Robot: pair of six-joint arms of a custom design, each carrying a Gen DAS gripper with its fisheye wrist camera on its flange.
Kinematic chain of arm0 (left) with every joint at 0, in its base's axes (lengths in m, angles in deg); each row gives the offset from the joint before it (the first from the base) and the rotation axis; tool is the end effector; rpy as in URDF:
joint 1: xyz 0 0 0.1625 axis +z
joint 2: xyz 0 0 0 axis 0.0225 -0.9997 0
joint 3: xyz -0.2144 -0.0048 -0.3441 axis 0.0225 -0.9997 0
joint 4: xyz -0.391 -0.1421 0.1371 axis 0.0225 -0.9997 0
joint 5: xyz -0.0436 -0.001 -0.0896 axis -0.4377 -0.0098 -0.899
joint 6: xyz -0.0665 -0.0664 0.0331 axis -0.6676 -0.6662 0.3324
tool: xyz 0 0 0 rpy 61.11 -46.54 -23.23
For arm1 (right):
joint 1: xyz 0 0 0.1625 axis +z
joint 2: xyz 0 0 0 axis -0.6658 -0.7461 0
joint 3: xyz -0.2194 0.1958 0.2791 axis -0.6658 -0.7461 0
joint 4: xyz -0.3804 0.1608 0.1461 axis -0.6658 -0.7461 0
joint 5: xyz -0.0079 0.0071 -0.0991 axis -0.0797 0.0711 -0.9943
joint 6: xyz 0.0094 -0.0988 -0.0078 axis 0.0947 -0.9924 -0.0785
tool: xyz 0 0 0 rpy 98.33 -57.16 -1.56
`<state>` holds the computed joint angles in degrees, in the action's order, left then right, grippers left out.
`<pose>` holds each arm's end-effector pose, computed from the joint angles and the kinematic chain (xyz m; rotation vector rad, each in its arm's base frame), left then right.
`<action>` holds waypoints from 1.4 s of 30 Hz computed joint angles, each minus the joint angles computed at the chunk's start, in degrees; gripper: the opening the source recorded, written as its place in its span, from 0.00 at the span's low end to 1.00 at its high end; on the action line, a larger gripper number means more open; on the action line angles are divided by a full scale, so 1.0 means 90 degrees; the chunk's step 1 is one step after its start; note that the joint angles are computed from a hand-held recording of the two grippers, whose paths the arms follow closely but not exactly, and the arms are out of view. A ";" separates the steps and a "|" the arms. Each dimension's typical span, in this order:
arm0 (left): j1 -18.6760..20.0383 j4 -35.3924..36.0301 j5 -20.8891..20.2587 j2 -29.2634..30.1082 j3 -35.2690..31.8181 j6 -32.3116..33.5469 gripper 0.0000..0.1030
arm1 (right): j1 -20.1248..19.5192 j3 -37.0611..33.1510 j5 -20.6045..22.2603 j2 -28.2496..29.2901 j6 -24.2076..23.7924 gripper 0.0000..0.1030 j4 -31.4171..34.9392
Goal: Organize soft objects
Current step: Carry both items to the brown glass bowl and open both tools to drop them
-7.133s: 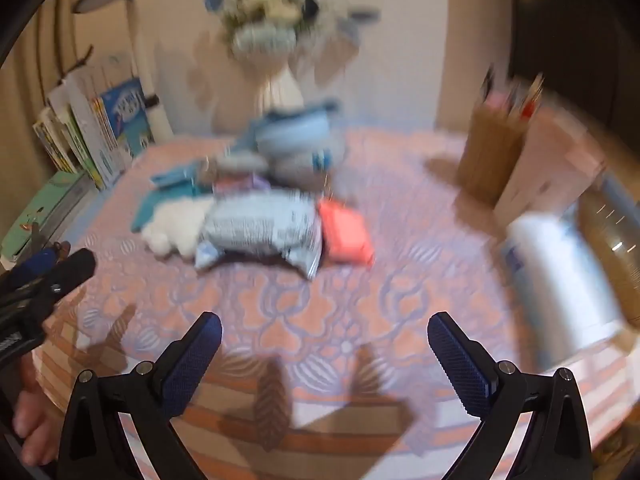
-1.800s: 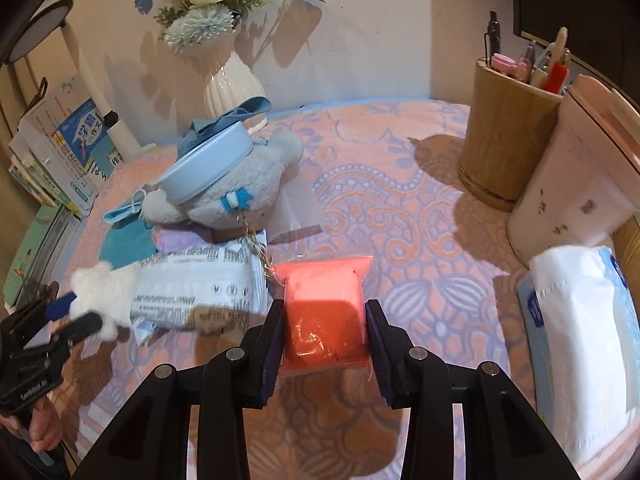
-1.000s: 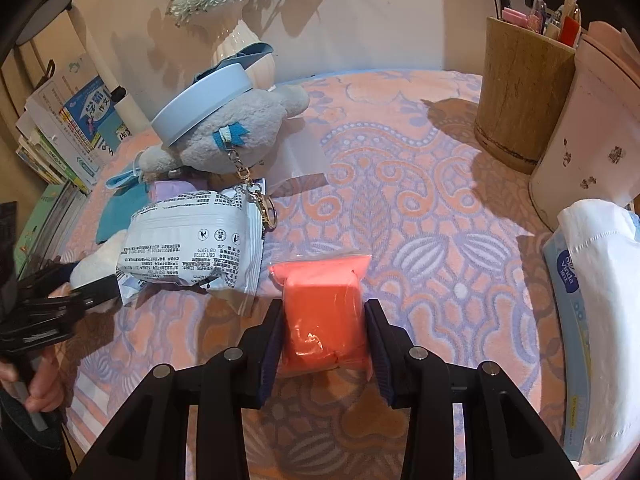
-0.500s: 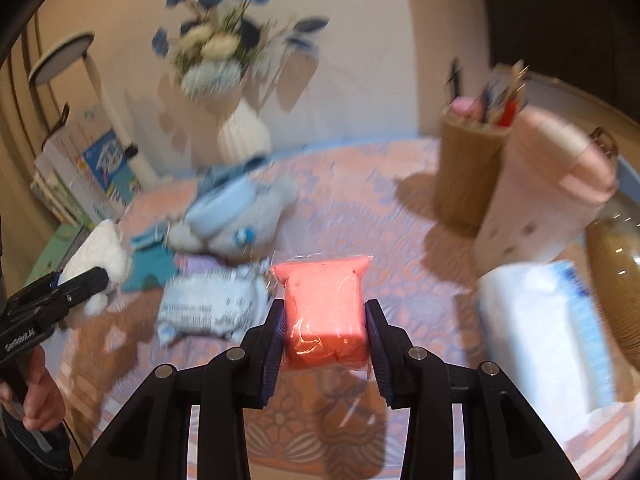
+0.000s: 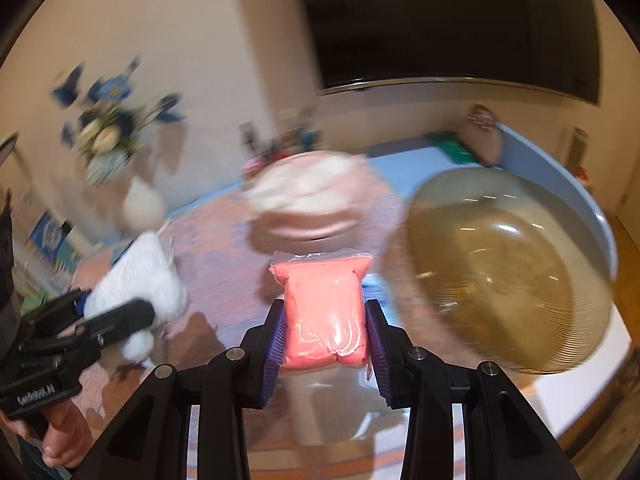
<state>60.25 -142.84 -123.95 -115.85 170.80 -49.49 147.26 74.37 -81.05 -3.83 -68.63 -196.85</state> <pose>-0.1859 -0.6781 0.2141 1.0570 2.6422 -0.6323 0.2478 -0.6255 0.1504 0.1483 -2.3766 0.9746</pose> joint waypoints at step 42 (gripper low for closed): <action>-0.0799 -0.0810 0.0459 -0.0058 0.0552 -0.0303 0.74 | -0.0203 0.0852 0.0351 -0.1013 0.0049 0.62 -0.0401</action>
